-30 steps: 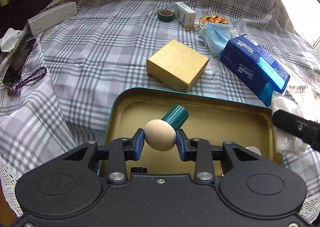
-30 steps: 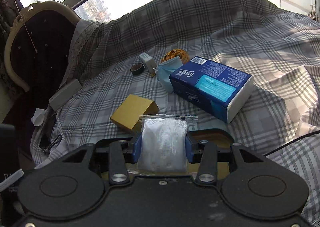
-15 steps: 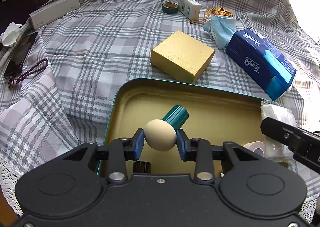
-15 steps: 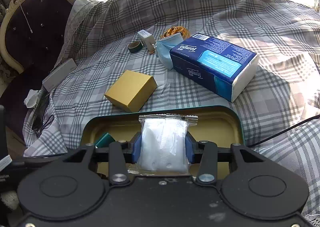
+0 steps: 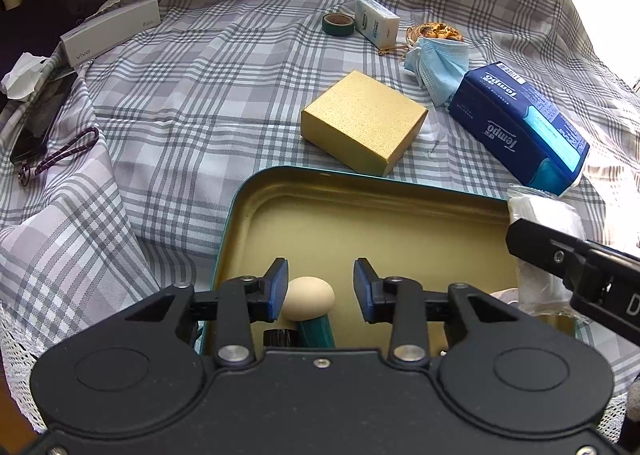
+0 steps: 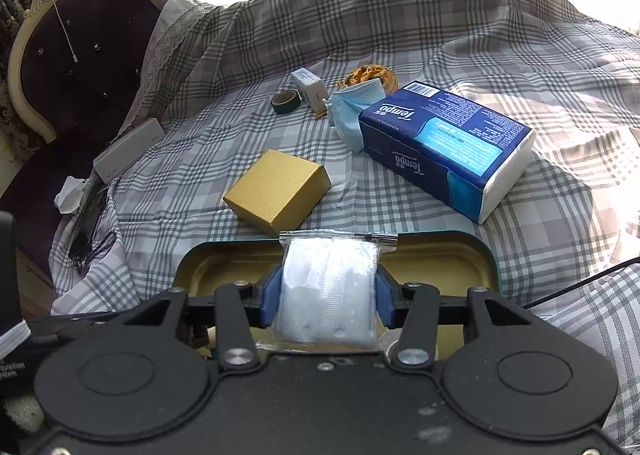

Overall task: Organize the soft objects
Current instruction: 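Open the right tool to drop the packet into the tin while the left tool lowers the stamp, then lower the stamp into the tin and open the left tool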

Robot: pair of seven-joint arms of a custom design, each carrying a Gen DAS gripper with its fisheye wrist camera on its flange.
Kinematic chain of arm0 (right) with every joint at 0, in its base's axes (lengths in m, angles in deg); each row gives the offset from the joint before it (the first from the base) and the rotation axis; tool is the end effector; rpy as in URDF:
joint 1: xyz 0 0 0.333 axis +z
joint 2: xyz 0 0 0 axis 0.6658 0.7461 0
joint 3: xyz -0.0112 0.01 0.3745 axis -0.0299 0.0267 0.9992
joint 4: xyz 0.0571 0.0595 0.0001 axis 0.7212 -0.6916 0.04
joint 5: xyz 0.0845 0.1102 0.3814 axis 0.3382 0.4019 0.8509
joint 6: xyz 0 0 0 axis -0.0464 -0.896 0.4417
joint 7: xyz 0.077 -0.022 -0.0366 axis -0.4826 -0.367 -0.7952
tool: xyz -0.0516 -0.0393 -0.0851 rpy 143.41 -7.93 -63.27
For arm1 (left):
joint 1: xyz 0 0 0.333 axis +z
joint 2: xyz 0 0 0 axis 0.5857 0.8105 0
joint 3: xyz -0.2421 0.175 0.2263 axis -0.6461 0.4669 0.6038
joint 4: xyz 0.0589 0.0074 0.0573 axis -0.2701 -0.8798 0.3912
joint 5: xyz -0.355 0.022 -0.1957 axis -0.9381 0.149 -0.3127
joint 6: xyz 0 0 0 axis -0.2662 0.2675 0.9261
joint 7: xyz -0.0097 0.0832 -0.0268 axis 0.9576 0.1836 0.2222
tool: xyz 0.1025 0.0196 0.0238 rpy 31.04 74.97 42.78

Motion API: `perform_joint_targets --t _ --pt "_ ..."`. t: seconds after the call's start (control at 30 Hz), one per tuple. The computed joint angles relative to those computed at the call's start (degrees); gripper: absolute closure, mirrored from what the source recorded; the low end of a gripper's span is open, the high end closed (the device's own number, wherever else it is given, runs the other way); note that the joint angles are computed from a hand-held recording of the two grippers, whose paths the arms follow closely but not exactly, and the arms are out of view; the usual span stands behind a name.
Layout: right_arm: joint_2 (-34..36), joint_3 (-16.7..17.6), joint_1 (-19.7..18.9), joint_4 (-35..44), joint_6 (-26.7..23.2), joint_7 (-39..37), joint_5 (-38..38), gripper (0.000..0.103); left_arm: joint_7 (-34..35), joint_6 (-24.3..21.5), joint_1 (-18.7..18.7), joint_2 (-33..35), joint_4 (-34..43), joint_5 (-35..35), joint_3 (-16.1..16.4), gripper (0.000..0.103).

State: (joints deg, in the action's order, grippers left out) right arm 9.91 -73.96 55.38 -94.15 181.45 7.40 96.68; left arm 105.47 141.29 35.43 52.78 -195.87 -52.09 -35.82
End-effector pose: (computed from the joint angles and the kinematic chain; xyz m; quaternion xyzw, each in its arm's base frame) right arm 0.5553 0.2283 0.4380 -0.7231 0.5914 -0.0814 0.3473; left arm 0.5379 -0.0864 0.4248 -0.7850 0.5659 -0.1748 0.1816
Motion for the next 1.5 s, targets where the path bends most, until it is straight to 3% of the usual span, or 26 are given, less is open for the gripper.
perform_joint_targets --t 0.07,1.5 --pt "0.10 -0.26 0.45 -0.15 0.69 0.96 -1.24 0.050 -0.20 -0.23 0.00 -0.08 -0.05 0.15 -0.01 0.065" --pt "-2.04 -3.89 1.89 -2.97 -3.05 12.13 -12.97 0.049 -7.18 -2.91 0.22 -1.96 -0.87 7.74 -1.62 0.064"
